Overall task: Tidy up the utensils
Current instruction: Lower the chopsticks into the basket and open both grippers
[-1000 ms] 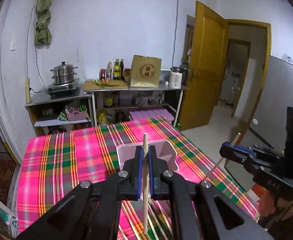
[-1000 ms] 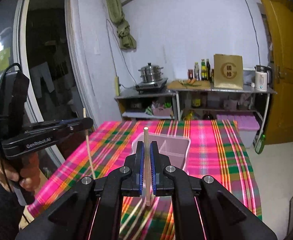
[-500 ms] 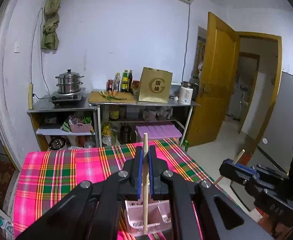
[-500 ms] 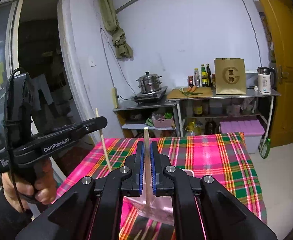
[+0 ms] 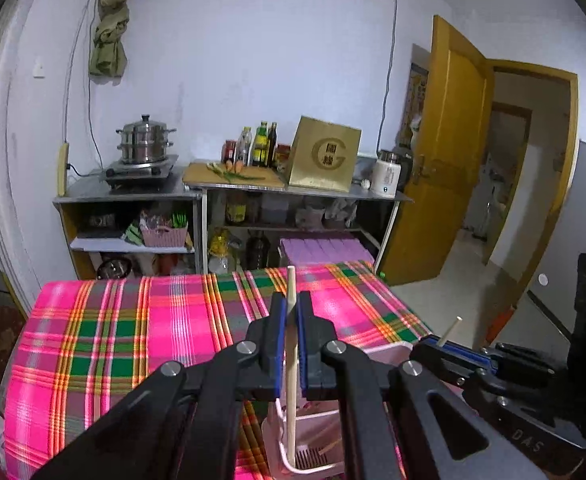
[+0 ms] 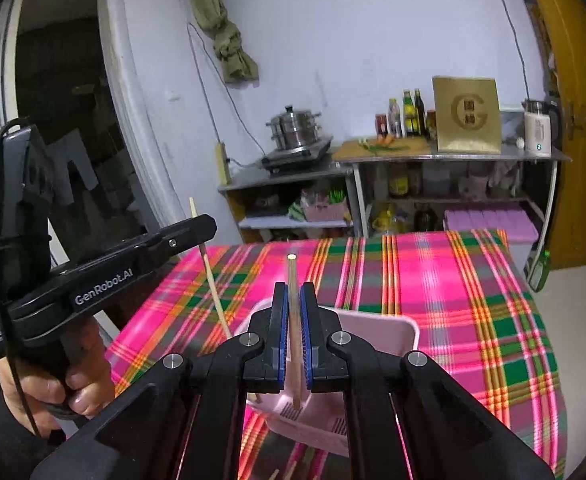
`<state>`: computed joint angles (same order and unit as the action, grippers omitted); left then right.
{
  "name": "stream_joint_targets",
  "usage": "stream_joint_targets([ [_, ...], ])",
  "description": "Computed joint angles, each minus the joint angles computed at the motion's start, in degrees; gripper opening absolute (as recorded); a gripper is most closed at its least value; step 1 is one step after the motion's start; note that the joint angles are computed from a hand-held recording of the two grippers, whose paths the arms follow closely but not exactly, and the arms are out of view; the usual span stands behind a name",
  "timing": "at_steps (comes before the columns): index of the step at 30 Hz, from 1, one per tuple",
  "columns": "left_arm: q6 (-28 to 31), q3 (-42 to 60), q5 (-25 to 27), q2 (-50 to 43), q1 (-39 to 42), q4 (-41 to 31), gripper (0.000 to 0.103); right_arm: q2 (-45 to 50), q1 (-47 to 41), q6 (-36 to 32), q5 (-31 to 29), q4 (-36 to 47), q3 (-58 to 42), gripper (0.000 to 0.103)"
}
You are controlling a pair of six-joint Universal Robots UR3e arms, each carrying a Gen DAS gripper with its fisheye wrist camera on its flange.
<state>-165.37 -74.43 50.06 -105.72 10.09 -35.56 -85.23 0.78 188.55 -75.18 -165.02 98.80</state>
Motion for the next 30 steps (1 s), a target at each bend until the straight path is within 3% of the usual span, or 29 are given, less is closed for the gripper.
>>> stream_joint_targets([
  [10,1.8,-4.1,0.1,1.0,0.2,-0.3,0.008,0.4,-0.3,-0.2,0.0,1.5,1.6,0.006],
  [14,2.6,-6.0,-0.7,3.1,1.1,-0.6,0.026,-1.6,-1.1,-0.3,0.4,1.4,3.2,0.014],
  [17,2.7,-7.8,-1.7,5.4,2.3,-0.7,0.027,-3.9,-1.2,-0.6,0.1,1.7,4.6,0.014],
  [25,6.6,-23.8,-7.3,20.5,10.1,-0.8,0.029,-15.8,-1.1,-0.5,-1.5,1.1,14.4,0.018],
  [30,13.6,-35.6,-10.4,32.8,16.2,-7.1,0.029,-26.3,-0.2,-1.3,-2.3,1.6,23.7,0.018],
])
